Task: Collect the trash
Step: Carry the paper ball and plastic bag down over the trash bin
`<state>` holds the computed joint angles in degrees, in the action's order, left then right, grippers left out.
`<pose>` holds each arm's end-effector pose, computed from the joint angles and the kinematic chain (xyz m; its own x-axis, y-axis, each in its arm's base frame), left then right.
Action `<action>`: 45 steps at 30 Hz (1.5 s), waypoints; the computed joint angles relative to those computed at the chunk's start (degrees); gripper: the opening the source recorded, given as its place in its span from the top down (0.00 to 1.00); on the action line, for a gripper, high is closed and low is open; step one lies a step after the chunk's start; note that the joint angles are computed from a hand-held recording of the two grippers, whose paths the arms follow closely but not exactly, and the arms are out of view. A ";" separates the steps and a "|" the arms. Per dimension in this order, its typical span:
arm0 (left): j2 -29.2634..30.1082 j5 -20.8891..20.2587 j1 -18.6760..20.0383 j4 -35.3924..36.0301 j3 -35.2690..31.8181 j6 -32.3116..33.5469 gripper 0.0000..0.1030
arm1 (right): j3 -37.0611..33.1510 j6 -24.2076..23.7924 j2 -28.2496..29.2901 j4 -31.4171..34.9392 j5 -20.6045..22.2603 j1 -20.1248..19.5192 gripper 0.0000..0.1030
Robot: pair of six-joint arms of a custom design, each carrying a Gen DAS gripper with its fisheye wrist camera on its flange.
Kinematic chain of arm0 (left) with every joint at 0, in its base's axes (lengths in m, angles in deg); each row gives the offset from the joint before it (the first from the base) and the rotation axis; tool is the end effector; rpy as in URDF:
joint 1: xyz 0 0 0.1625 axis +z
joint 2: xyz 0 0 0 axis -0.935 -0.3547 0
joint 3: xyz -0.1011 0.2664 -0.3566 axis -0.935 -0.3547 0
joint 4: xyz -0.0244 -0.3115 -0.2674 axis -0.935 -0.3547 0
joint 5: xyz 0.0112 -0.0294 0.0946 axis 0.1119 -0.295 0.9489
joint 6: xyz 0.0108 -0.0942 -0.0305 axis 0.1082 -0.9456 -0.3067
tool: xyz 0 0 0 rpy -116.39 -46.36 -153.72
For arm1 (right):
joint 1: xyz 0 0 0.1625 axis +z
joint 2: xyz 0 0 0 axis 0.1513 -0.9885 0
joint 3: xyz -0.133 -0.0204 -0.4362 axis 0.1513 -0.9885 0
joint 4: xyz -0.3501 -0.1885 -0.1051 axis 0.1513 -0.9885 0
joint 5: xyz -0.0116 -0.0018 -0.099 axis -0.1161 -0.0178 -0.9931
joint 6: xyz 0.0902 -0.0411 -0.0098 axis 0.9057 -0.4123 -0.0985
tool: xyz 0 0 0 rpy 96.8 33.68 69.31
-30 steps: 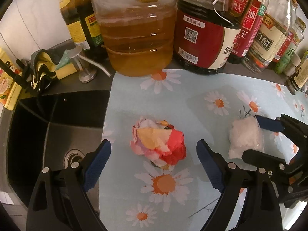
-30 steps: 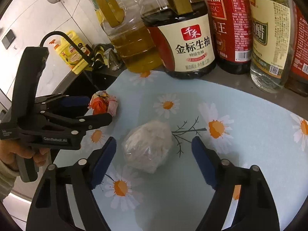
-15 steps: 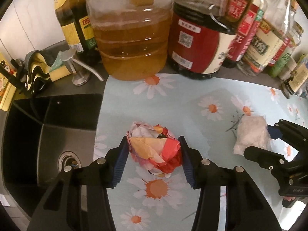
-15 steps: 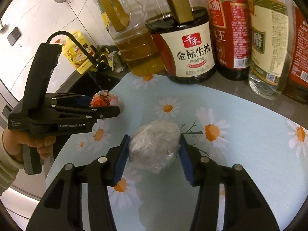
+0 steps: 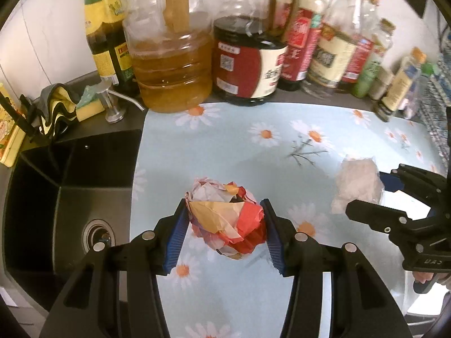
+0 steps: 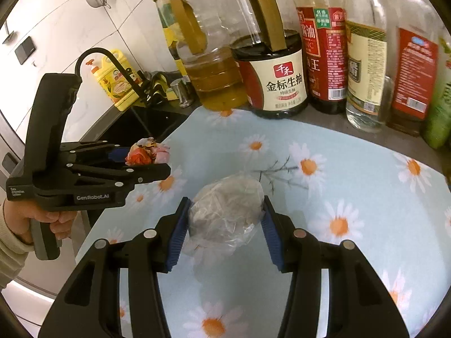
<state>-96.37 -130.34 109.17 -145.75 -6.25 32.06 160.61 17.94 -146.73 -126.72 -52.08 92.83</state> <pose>-0.4444 -0.6227 0.1819 -0.6525 0.4803 -0.5861 0.6351 0.7686 -0.0772 0.2185 -0.5661 0.3765 -0.8996 -0.2107 0.3826 -0.3731 0.8262 -0.4222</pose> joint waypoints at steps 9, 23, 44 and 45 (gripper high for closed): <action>-7.87 -4.84 -2.08 -4.32 8.91 3.35 0.53 | 6.69 8.47 -3.87 -3.14 -7.82 6.62 0.51; -19.91 -11.41 -5.32 -8.47 22.88 7.17 0.53 | 13.73 22.83 -4.94 -5.83 -20.22 18.91 0.51; -32.66 -21.15 -7.90 -5.56 34.28 8.44 0.53 | 18.71 48.76 -2.99 2.09 -31.12 32.09 0.51; -32.86 -21.28 -7.94 -5.35 34.54 8.36 0.53 | 18.92 49.51 -3.02 2.52 -31.11 32.29 0.51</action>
